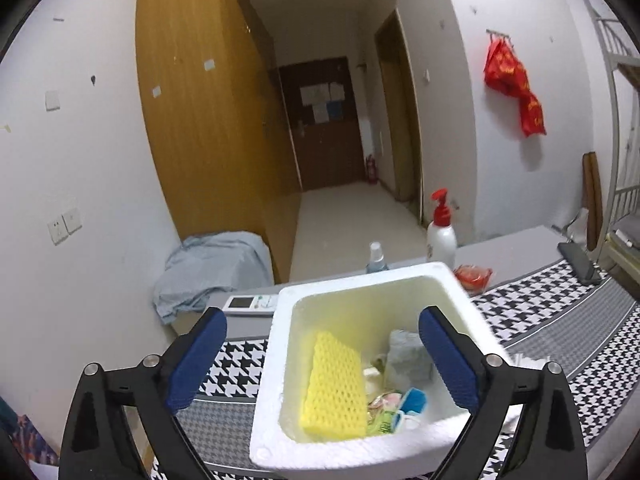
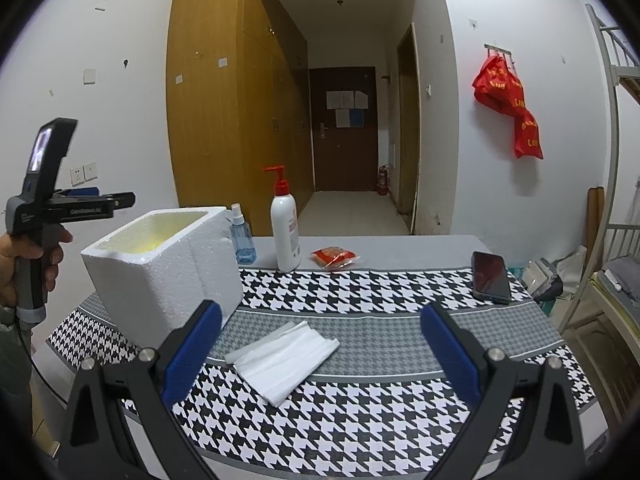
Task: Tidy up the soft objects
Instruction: 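Open the left tool and withdraw it from the box toward the white tissue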
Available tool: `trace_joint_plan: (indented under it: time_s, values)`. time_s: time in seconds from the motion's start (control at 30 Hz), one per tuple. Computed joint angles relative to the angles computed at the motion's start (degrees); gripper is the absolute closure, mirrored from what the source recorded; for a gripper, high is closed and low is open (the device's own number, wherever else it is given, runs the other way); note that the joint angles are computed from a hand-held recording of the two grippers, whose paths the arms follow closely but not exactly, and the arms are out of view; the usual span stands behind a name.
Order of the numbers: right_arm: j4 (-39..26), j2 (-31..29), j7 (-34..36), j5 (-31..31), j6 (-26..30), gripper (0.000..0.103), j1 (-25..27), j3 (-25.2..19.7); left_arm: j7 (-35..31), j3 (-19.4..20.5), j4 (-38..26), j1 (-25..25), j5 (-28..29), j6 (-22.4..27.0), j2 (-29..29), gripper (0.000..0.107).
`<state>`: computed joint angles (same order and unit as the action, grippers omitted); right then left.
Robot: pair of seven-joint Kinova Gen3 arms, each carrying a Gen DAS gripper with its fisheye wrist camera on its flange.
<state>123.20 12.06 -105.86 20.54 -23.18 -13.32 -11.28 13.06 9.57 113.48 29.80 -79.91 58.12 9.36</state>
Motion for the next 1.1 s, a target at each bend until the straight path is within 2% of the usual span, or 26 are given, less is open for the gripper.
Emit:
trace_joint_plan:
  time_s: [0.17,0.47,0.6,0.9,1.1]
  values:
    - [1.0,-0.9,-0.2,0.2,-1.0,0.002,0.2,0.1,4.1,1.6,2.0,2.3,-2.7,2.4,-1.8,0.006]
    - [4.1,-3.1,1.2,-1.7,-3.8,0.002,-0.7,1.4,11.2,5.9,5.4,6.5,-7.4,7.5,-3.3,0.006]
    - [5.8,-3.9,2.4,-2.9,-5.6,0.002,-1.3,2.0,16.1,7.6,7.8,8.4,-10.4,8.0,-3.8,0.006]
    - [10.1,-6.1,3.5,-4.0,-8.8,0.002,-1.5,2.9,23.4,9.6,9.7,14.9,-14.4,16.3,1.5,0.006]
    - [12.7,-6.5,5.0,-5.1,-10.6,0.002,-1.8,3.3,30.7,9.4,11.3,17.8,-17.1,18.5,4.2,0.006]
